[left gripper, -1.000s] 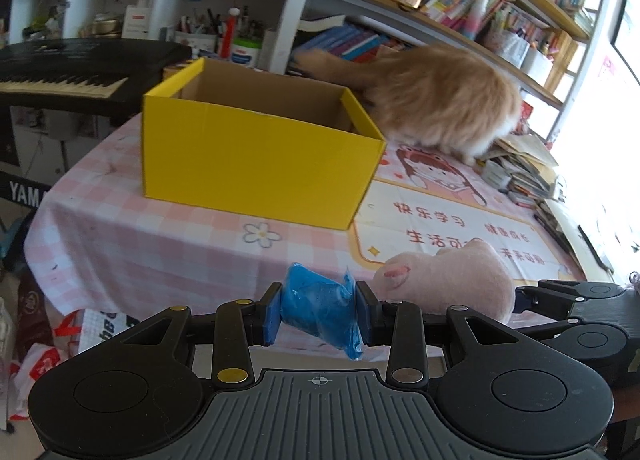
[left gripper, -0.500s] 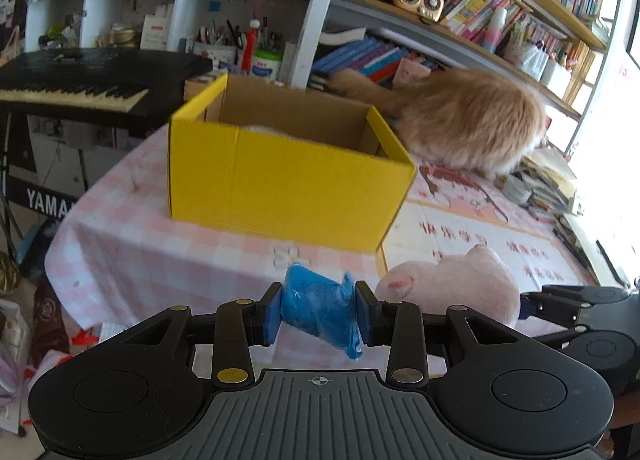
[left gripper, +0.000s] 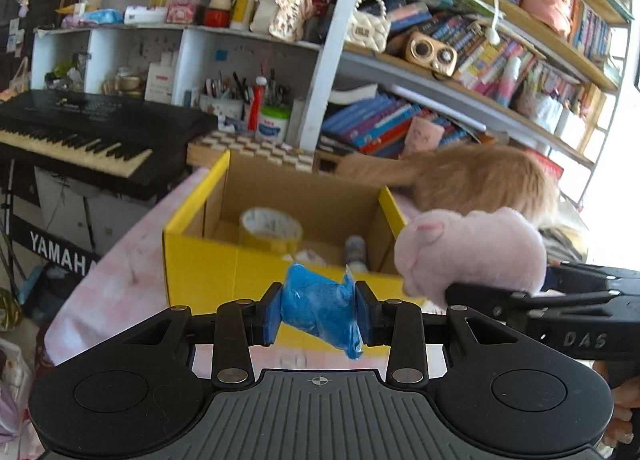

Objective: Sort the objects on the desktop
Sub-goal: 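Carry the block with the left tool while the right tool carries the plush into the box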

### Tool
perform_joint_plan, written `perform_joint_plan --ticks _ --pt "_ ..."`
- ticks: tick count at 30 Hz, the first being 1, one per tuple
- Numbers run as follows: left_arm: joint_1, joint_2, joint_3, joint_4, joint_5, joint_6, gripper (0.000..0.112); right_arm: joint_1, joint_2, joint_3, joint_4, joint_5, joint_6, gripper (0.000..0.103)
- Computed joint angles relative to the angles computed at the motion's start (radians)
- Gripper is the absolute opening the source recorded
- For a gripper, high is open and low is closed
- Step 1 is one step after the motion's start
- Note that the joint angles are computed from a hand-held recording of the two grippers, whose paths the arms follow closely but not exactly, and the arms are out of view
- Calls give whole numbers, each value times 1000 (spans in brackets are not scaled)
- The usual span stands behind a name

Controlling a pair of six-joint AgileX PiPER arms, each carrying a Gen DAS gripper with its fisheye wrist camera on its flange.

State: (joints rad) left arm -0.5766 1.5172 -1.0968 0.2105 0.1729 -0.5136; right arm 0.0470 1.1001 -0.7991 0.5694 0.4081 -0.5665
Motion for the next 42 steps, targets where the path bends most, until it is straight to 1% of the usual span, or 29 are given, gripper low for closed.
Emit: perform_joint_plan --ticks 4,6,8,10,15,22,29,36,42 --pt "7 62 -82 150 -5 -150 36 -61 89 -98 200 24 -227 66" --pt "12 99 -129 219 -2 -220 36 -79 143 -147 275 37 -319 66" --pt "15 140 -181 272 10 -269 36 -85 195 -191 314 39 -380 66" --pt "16 185 -239 289 33 -277 36 -88 256 -247 326 47 -411 66" --pt "17 288 -379 251 109 -200 36 -94 387 -356 367 64 -494 66" --pt "14 398 -532 245 220 -142 36 -82 565 -516 288 106 -488 66" --pt "21 482 -648 227 314 -100 36 -71 691 -650 210 155 -473 66" --pt "34 553 -742 177 371 -39 36 -61 795 -784 101 229 -415 66" --pt "37 604 -803 128 407 13 36 -49 855 -851 -6 249 -338 67"
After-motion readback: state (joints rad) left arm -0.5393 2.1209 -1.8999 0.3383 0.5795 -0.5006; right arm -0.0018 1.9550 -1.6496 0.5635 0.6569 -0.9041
